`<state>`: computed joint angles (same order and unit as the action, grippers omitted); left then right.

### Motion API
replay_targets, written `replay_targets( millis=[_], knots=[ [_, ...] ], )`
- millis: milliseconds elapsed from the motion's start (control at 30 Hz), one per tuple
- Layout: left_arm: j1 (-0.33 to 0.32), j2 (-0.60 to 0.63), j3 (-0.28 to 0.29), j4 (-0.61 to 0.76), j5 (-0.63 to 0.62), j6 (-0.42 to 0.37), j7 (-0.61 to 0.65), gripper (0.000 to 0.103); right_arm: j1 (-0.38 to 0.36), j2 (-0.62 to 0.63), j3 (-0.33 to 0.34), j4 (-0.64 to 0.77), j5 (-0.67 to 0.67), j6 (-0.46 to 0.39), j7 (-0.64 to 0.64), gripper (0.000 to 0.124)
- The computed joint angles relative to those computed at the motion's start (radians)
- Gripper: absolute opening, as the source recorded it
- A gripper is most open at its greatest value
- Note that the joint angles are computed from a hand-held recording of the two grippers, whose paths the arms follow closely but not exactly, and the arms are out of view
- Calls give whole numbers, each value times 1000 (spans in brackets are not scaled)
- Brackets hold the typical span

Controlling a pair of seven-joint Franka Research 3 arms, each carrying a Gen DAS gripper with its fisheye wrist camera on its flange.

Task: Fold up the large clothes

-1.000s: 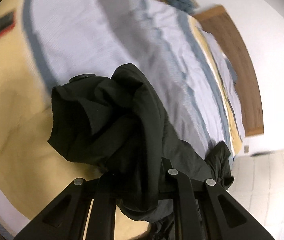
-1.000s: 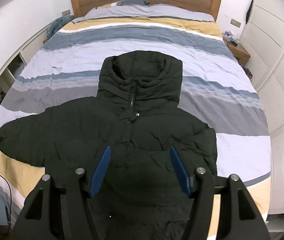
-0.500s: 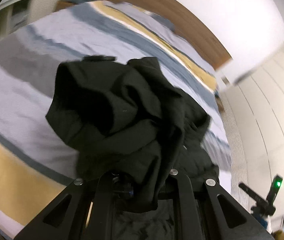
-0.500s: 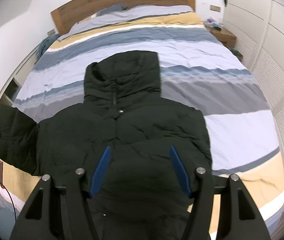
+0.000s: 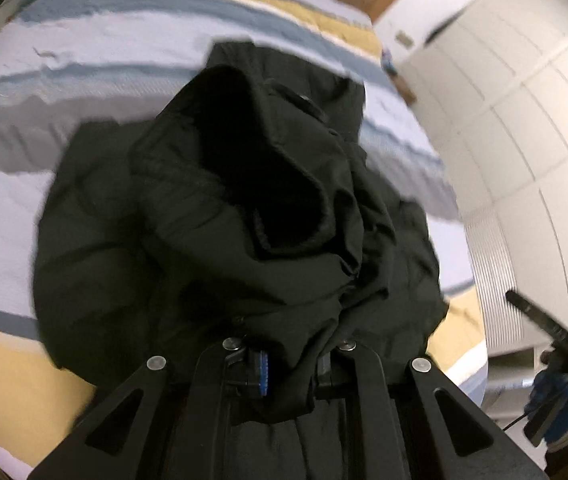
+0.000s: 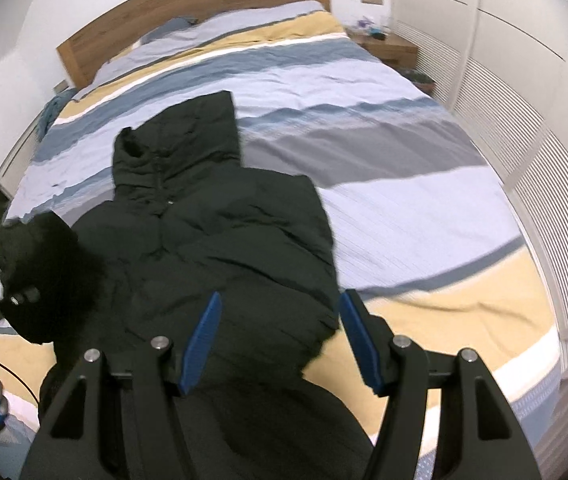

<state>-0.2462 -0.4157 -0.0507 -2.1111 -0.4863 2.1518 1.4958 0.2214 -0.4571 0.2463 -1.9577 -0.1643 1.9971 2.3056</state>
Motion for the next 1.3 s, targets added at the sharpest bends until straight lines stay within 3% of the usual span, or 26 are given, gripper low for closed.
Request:
replay_targets(
  millis=[167,333,400,567,733,967,1167,1300],
  knots=[
    [-24,30,-38,-20,12,-19,-24,21,-5,-55,-4,-53,12,-24,7,60],
    [-45,52,-45,-15,-28,-33,-26,60,-6,-71,0,-77,31,-19,1,60],
    [-51,27,-35,-26,-51,-43,1,64,-3,-64,3,-73,35,-14,-8,60],
    [-52,18,-27,10,-64,-67,33,64,22,-21,12,-46,57,18,-40,60],
    [-7,-16,-19,8,18,-54,18,64,68,90,30,41,59,60,-79,60],
    [79,2,22,28,152,-50,15,65,179,384,32,320,4,113,-162,60],
    [128,86,22,71,220,-1,39,65,284,645,-7,591,-41,97,-269,60],
    [142,137,4,76,243,40,50,65,321,726,-54,636,-16,76,-303,60]
  ],
)
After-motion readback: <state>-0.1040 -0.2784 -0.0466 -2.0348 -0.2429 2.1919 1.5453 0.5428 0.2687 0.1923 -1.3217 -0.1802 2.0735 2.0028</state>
